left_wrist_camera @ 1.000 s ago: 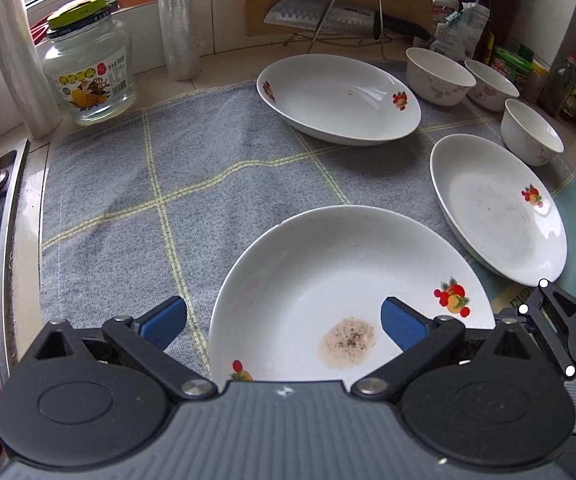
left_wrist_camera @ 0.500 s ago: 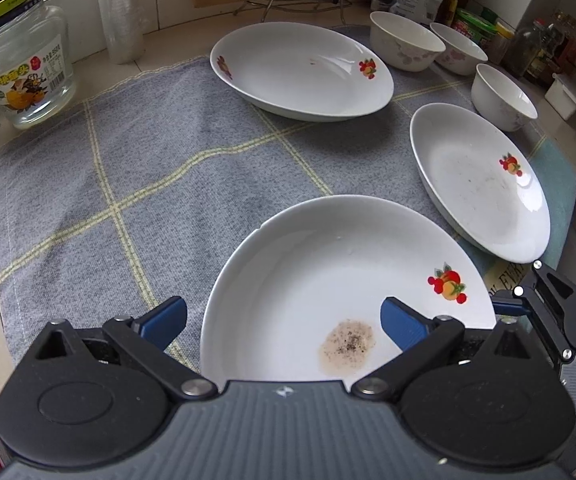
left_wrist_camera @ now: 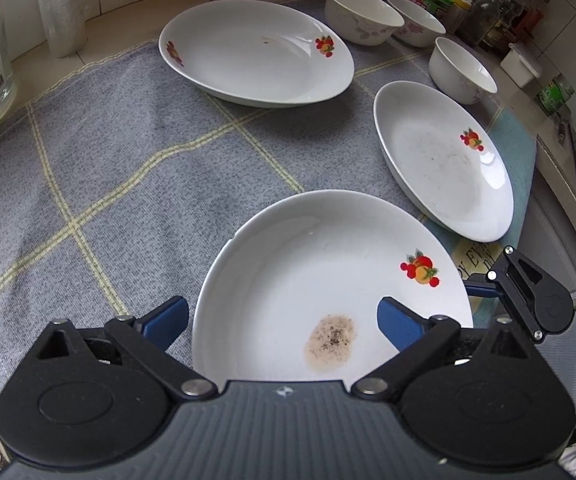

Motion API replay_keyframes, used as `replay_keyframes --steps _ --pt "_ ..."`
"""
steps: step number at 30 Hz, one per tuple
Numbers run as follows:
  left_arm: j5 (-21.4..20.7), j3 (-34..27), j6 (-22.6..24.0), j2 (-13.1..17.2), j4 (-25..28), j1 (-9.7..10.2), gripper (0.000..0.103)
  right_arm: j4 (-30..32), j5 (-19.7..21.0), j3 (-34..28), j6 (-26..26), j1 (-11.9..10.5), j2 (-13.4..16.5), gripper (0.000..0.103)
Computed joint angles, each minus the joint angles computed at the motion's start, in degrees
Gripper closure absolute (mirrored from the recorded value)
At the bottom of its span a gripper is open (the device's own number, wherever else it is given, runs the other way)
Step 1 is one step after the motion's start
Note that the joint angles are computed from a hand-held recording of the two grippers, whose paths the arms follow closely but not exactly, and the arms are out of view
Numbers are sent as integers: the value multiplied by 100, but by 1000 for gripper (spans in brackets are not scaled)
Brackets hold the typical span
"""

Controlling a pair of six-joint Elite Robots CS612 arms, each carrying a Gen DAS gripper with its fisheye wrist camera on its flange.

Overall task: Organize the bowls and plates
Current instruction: 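Lift the stained white plate off the towel with the left tool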

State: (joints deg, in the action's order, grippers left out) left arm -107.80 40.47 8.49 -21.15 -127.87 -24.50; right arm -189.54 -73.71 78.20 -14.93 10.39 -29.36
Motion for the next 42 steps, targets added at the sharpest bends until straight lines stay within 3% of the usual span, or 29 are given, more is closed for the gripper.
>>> replay_keyframes --steps 9,22,42 --pt "-401 -535 320 234 708 84 22 0 27 -7 -118 -1 4 0" --pt "-770 -1028 471 467 1321 155 22 246 144 -90 -355 -15 -3 0" --pt "-811 -1380 567 627 1705 152 22 531 198 -193 -540 -10 -7 0"
